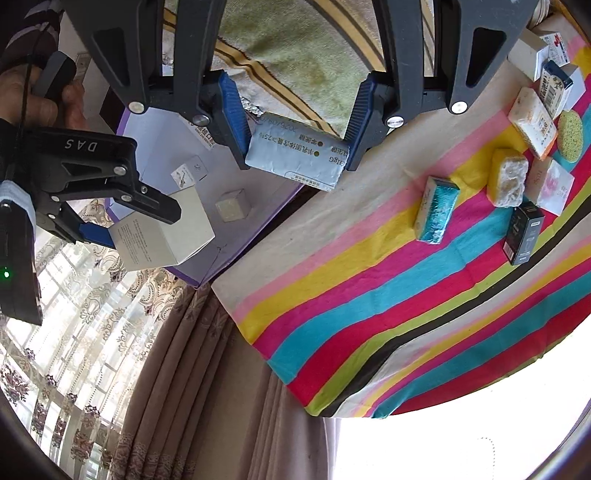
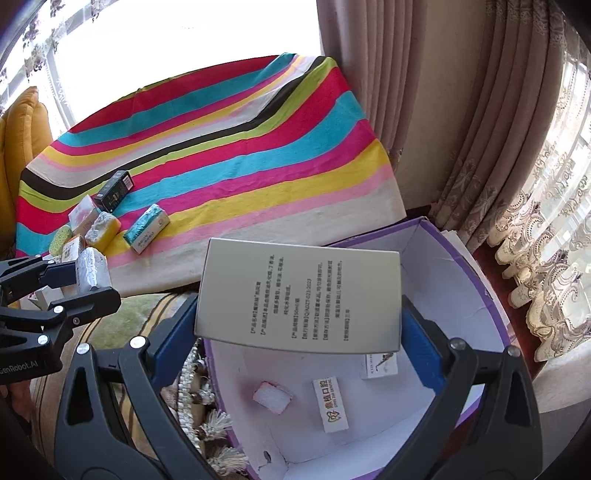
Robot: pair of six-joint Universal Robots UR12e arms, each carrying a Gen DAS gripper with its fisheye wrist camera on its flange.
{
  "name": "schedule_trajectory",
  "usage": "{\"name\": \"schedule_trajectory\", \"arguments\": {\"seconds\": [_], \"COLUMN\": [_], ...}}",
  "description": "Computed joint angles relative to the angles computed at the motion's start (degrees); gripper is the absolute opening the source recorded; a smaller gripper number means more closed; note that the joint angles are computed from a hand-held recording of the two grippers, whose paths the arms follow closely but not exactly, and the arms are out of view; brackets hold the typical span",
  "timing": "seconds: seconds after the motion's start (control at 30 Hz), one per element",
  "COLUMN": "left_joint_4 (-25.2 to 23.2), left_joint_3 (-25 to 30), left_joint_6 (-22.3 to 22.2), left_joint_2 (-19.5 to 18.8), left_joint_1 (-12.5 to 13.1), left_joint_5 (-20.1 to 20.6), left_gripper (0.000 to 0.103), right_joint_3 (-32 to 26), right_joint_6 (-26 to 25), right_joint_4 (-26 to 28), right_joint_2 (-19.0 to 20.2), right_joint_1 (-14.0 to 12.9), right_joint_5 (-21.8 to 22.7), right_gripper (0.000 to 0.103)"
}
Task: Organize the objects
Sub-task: 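Carry the packet and the large box over the purple box and open both tools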
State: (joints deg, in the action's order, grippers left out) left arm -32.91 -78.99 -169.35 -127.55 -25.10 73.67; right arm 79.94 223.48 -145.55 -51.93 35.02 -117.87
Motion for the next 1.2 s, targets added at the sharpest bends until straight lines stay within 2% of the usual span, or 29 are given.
{"name": "schedule_trajectory", "arguments": {"seconds": [0.23, 0.43, 0.57, 0.63, 0.73, 0.8, 0.93, 1.07, 1.2], "left_joint_4": [-1.88, -2.57, -1.88, -1.19, 1.18, 3.85, 8.56, 13.45, 18.47], "left_joint_3": [1.88, 3.37, 3.58, 3.41, 2.79, 2.09, 1.22, -0.33, -2.10], "left_joint_6": [2.09, 2.85, 2.21, 1.92, 0.93, -0.13, -1.38, -0.78, -1.67], "left_joint_2": [-1.12, -2.02, -2.23, -2.16, -1.84, -1.53, -1.15, -0.82, -0.38], "left_joint_1": [-1.52, -2.16, -2.10, -1.97, -1.98, -2.11, -2.90, -2.52, -1.79], "left_joint_5": [-0.31, -2.04, -3.33, -3.88, -3.28, -1.97, 4.74, 4.89, 3.82], "left_gripper": [0.051, 0.053, 0.072, 0.075, 0.078, 0.084, 0.084, 0.084, 0.084], "right_joint_3": [3.57, 4.32, 4.14, 3.76, 3.39, 3.24, 1.48, 0.11, 0.32], "right_joint_6": [4.18, 5.36, 4.87, 4.82, 4.82, 4.82, 4.86, 4.93, 3.48], "right_joint_4": [2.56, 3.29, 3.31, 4.01, 4.43, 4.22, 7.43, 9.12, 5.20], "right_joint_2": [-2.33, -2.90, -2.80, -2.58, -2.42, -2.36, -1.78, -1.17, -0.84], "right_joint_1": [-0.40, -0.55, -0.50, -0.45, -0.18, 0.06, 0.64, 1.25, 1.69], "right_joint_5": [-4.25, -6.08, -6.41, -6.84, -8.30, -9.62, -13.10, -15.90, -17.27], "right_gripper": [0.100, 0.100, 0.100, 0.100, 0.100, 0.100, 0.100, 0.100, 0.100]}}
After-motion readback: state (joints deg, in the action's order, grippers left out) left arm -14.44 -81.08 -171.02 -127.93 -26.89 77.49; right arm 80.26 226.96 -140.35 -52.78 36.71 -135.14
